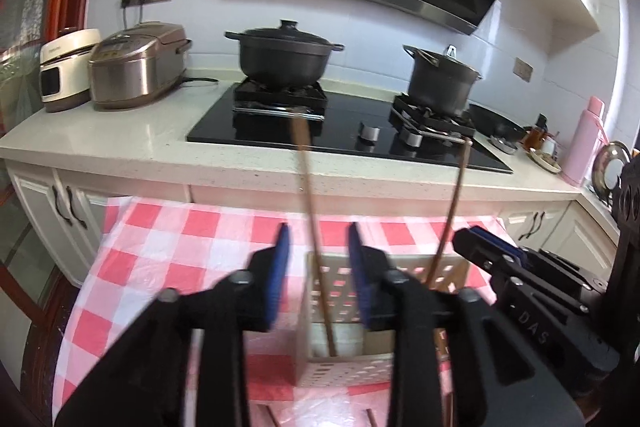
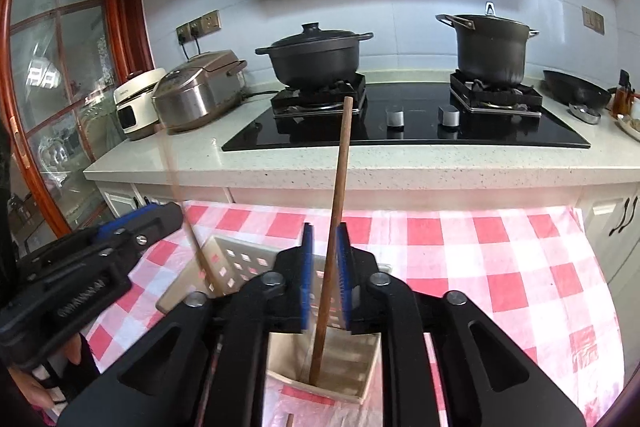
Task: Organize utensils
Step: 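Open the left tool to drop its chopstick into the basket while the right tool releases its own, then move both tools back down toward the remaining chopsticks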
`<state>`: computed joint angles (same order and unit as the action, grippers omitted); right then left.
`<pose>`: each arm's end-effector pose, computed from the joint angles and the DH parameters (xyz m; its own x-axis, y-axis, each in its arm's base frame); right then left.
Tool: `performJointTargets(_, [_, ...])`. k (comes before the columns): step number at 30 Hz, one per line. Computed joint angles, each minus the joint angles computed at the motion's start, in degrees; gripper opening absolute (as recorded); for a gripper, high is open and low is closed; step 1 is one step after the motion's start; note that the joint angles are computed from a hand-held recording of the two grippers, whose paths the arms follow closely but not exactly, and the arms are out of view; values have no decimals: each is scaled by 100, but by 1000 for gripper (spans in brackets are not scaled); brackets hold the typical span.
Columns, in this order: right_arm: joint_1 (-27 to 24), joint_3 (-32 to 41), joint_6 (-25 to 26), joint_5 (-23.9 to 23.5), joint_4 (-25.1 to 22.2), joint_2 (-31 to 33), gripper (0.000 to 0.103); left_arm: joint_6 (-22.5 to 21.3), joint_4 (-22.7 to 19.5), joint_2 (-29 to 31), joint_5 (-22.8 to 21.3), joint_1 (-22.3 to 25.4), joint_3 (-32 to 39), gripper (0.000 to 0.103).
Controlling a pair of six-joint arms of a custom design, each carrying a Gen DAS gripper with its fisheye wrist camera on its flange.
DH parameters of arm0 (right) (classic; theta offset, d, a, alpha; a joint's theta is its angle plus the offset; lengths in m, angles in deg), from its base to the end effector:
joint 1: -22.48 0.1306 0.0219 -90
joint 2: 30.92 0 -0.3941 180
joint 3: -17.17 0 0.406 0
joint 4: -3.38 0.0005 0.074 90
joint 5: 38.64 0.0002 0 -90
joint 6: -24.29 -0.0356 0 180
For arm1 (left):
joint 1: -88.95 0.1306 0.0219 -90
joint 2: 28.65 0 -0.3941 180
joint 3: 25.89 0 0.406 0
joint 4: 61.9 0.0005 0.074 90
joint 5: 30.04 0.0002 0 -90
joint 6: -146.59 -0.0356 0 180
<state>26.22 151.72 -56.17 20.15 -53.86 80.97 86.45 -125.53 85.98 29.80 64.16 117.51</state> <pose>0.6269 0.0590 0.5933 -0.4787 -0.1733 -0.8607 -0.5687 0.8081 0.1536 0.5773 -0.2475 0.6242 -0.4442 -0.2690 -0.8546 -0.2685 0.9500 -0.1595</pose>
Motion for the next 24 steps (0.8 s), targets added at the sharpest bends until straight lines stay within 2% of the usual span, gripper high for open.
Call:
performJointTargets(1, [-26,-71,-26,-20,59,-42,34,6,24,-55,-48,1,-73,38])
performJointTargets(2, [-46,-134,-31,-23,105,-82,36,21,48,-116,-108,-4,-152,39])
performJointTargets(7, [-179,-509,-59,-66,290,-339,36,238,374,-629,-529,-75,-935,59])
performJointTargets(8, [-232,-698,-81,-93,394,-458,36,270,423,-715,-635,-110,-1067,62])
performJointTargets(10, [-319,-1004,-113,-133,532,-650,36,307,555,-950,-951,-210,-1475,74])
performJointTargets(12, [-419,-1348,-140,-151,675,-847,36,360,622,-1163,-1216,-319,-1864,80])
performJointTargets(16, [-609,-2047,-150,-119,922,-1217,36,714,639,-1488,-1369,-477,-2494,84])
performJointTargets(24, [-910,-3027,220,66,855,-1627,36,1510,74,-1700,-1142,-687,-3181,84])
